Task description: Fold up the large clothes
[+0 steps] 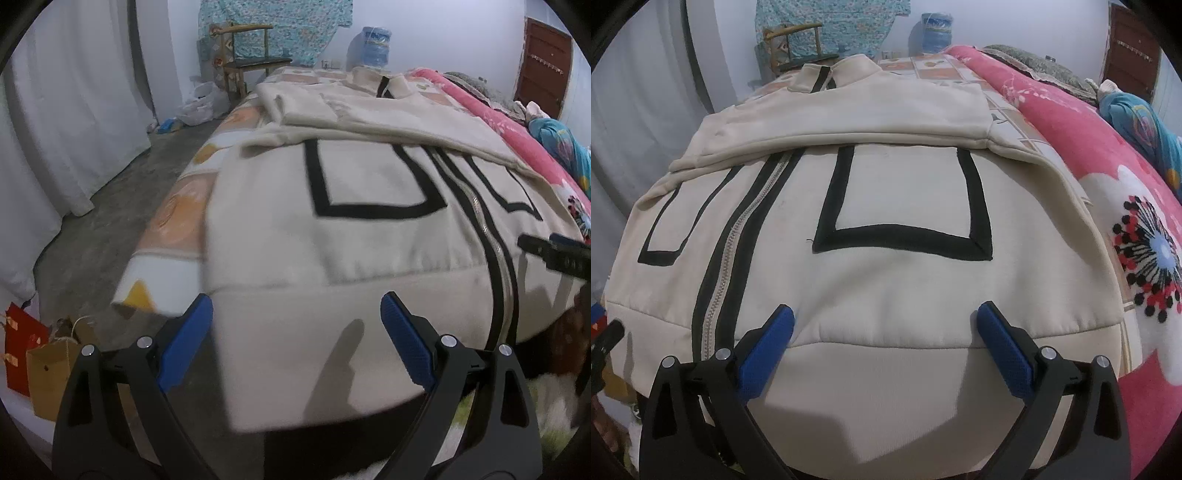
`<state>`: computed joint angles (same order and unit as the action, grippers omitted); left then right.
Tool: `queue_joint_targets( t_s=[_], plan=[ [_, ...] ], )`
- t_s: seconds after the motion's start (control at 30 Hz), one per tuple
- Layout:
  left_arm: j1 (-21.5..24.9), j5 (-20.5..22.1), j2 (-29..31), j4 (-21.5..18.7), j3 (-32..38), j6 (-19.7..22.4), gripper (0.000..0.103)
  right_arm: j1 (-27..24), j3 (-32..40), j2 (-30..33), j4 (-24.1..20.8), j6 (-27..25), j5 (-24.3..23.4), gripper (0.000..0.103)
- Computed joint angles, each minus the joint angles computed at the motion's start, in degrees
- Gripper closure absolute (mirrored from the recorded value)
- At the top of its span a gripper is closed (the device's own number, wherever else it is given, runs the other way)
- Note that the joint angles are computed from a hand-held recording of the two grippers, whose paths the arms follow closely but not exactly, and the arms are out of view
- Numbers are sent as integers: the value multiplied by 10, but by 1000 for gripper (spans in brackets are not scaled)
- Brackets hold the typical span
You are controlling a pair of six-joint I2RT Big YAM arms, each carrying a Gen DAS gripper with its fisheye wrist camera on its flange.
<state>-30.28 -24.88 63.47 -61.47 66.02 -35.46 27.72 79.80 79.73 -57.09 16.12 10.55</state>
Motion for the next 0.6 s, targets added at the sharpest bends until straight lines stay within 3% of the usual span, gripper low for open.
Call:
queue_joint_targets(
  t_s=[0.2, 0.33, 0.5, 0.6],
  plan=[
    [4, 17, -72, -5, -55, -53, 14, 2, -5, -2, 7, -4, 2, 7],
    [22, 52, -107, 19, -88, -86, 14, 2, -5, -1, 8, -6, 3, 7],
    [53, 116, -116, 79, -110, -81, 15, 4, -7, -1, 9, -5, 5, 7],
    [65, 141, -102, 93, -111, -77, 21, 4, -7, -2, 10, -4, 5, 7]
  ],
)
